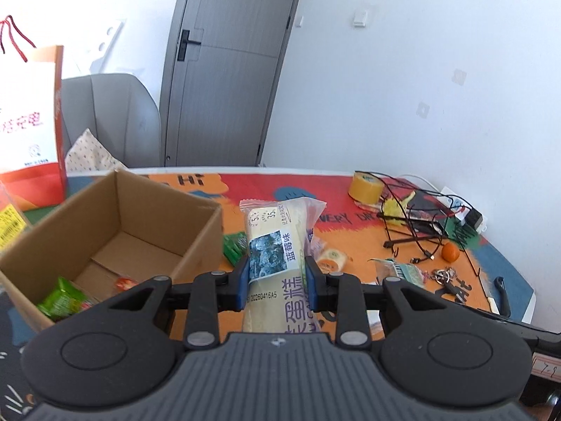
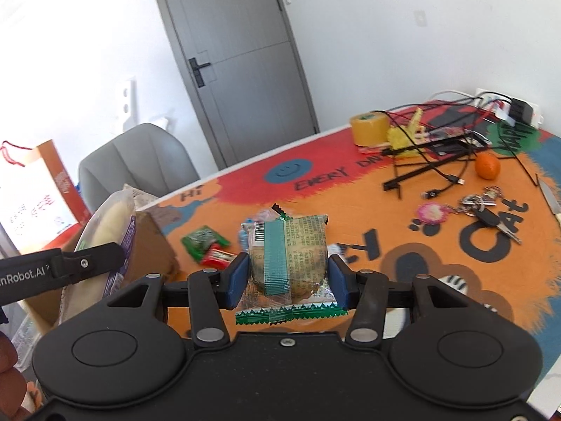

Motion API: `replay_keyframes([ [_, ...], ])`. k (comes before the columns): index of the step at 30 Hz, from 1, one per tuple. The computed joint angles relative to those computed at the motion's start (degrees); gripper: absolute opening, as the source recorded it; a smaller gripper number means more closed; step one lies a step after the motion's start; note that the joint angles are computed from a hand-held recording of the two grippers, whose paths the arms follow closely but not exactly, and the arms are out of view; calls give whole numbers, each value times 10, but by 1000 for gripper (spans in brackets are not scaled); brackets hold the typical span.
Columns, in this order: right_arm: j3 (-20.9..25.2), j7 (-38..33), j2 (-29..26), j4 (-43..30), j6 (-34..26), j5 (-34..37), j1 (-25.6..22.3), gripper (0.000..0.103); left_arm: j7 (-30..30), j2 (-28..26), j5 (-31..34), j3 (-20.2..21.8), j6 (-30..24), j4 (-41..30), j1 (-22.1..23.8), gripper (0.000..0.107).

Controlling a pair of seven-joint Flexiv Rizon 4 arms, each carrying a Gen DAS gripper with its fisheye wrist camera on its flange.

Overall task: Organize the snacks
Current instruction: 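Lift the white bread roll with the left gripper while the right gripper grasps the striped packet, then carry both snacks over the cardboard box and open both grippers to drop them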

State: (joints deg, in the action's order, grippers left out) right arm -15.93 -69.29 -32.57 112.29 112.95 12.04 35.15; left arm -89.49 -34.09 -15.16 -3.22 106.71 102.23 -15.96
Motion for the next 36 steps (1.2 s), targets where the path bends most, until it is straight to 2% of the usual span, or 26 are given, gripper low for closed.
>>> replay_keyframes([
  [3,-2,-5,4,-2,6,2,13,49,2,9,3,10,16,10,0,30],
  [6,-10,-14,6,-6,8,10,32,49,3,19,16,-10,23,23,26,30],
  [15,-29,-39,17,-16,7,29,85,49,-7,49,31,-20,50,62,62,30],
  [26,1,-43,20,-40,1,10,89,49,-27,79,46,-24,59,91,106,30],
  [36,22,-33,7,-69,-13,-19,81,49,-31,70,51,-23,35,75,131,30],
])
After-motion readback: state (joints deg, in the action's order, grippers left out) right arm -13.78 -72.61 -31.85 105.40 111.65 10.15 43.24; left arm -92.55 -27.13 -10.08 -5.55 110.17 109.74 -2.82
